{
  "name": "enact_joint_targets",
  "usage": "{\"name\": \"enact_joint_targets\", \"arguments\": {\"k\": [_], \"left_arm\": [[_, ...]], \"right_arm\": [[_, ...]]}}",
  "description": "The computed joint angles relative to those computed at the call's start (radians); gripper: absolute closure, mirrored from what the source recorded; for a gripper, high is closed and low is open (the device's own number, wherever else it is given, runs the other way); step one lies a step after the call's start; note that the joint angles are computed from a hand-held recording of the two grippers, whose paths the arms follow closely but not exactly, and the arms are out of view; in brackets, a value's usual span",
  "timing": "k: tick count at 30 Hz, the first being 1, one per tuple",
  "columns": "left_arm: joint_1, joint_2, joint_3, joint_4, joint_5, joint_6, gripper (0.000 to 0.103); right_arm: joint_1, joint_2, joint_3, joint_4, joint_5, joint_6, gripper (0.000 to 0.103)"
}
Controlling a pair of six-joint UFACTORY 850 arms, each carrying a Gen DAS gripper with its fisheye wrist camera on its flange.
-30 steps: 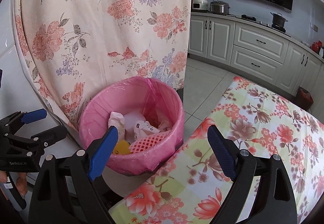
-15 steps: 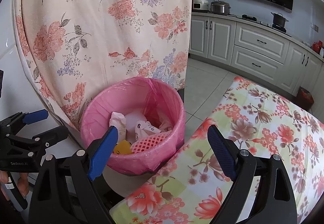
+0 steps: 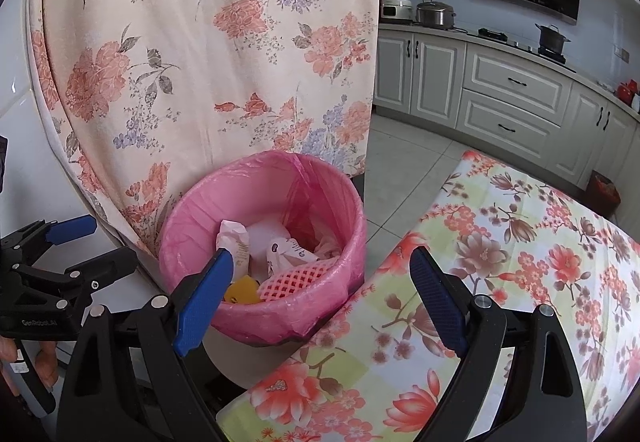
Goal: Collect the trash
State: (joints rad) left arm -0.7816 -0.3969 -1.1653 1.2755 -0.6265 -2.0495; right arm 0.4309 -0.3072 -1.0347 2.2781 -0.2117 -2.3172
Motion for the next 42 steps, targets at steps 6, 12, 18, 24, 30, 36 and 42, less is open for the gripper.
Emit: {"name": "enact_joint_targets", "arguments": {"k": [6,12,18,24,30,36,42], "left_arm": [[-0.001,-0.001,0.000,0.004,0.000,-0.001,0.005],[-0.002,-0.001,0.000,0.007,-0.001,-0.004,0.005],[-0.003,-0.002,-0.001,0.008,-0.003,-0.006,0.005],[-0.002,-0.003,0.000,0.007,0.000,-0.007,0.005],[-0.003,-0.002,-0.001,0.006,-0.002,-0.005,0.005],[-0.003,-0.002,0.000,0.007,-0.001,-0.006,0.005],[-0.003,-0.001,0.001,0.009,-0.002,-0.011,0.005]], "right_arm": [[-0.001,-0.001,0.000,0.000,-0.002,-0.003,0.018],[0.000,0.000,0.002,0.021,-0.001,-0.024,0.018],[0.000,-0.001,0.002,0.024,-0.002,-0.027,0.018],[-0.001,-0.002,0.003,0.026,-0.004,-0.030,0.018],[-0.002,-0.001,0.003,0.021,-0.003,-0.023,0.018],[-0.002,-0.001,0.003,0.013,-0.005,-0.019,0.018],[-0.001,-0.001,0.003,0.030,-0.004,-0.035,0.018]]}}
